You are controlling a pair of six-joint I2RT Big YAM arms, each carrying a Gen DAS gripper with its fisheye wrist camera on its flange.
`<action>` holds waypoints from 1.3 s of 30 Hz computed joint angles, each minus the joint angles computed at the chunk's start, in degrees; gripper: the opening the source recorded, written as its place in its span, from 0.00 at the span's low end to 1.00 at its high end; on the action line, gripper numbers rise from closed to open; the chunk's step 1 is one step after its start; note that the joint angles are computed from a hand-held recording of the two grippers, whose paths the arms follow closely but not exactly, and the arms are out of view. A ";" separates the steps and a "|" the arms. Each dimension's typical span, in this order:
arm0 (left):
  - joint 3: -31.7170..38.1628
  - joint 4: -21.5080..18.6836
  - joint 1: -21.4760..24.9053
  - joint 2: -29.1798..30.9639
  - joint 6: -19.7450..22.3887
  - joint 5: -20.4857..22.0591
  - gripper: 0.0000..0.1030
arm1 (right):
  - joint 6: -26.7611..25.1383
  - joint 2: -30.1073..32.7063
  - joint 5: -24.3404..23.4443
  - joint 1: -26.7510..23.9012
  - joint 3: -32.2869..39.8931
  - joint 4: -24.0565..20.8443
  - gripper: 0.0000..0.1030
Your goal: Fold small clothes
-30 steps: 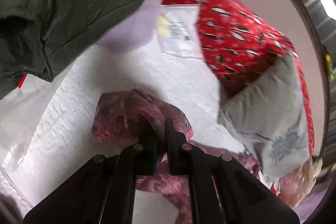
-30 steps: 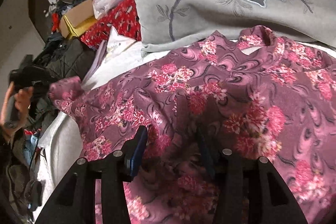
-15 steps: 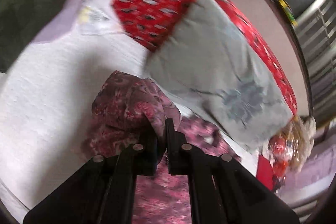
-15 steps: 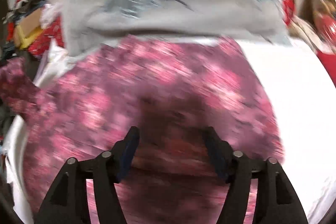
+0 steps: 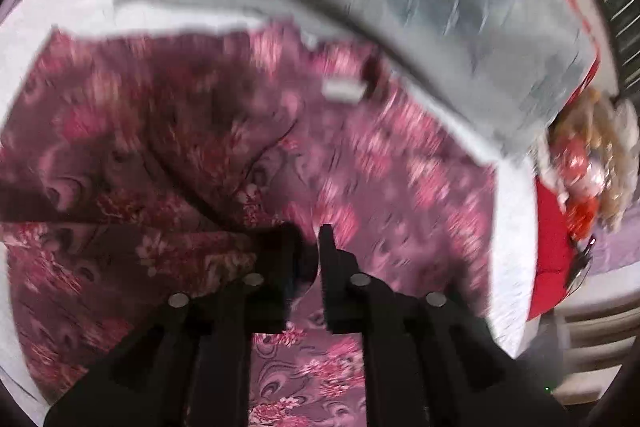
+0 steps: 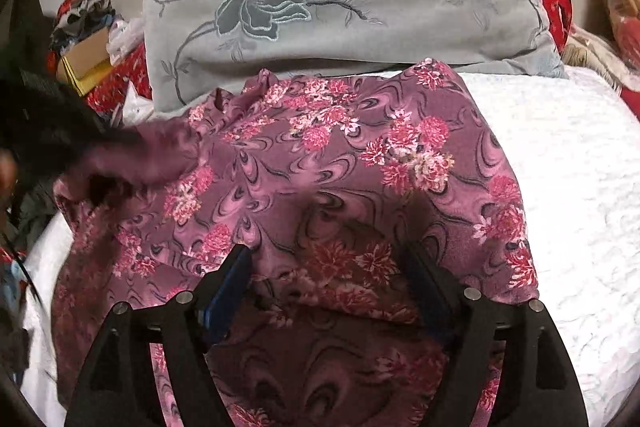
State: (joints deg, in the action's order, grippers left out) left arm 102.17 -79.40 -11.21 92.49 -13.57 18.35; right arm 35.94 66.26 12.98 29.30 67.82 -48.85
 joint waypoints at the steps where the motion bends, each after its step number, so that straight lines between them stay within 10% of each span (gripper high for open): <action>1: -0.75 0.11 0.26 -0.47 0.28 0.66 0.14 | 0.05 -0.06 -0.17 -0.08 -0.09 0.16 0.78; 8: -6.52 -0.04 9.31 -9.05 6.51 11.10 0.53 | -0.14 2.21 0.76 0.42 3.25 -4.39 0.79; 17: -10.80 1.11 24.23 -7.35 0.58 20.98 0.56 | -5.51 8.69 -0.38 4.74 16.26 -3.69 0.80; 22: -11.68 3.27 25.94 -5.10 -3.85 25.25 0.56 | -15.78 20.60 3.44 9.08 30.85 -10.30 0.82; 28: -10.54 3.54 26.91 -3.55 -5.03 26.91 0.56 | -14.68 32.67 8.82 9.89 42.06 -21.94 0.79; 30: -9.76 3.50 27.06 -2.82 -5.40 27.22 0.56 | -14.37 31.17 9.01 9.55 39.67 -19.96 0.59; 32: -9.73 3.88 27.19 -2.60 -5.65 27.37 0.56 | -11.09 27.69 5.49 8.11 35.92 -16.55 0.16; 39: -11.80 4.57 27.17 -3.39 -7.09 27.73 0.56 | 5.31 8.44 0.02 1.76 15.72 -4.91 0.15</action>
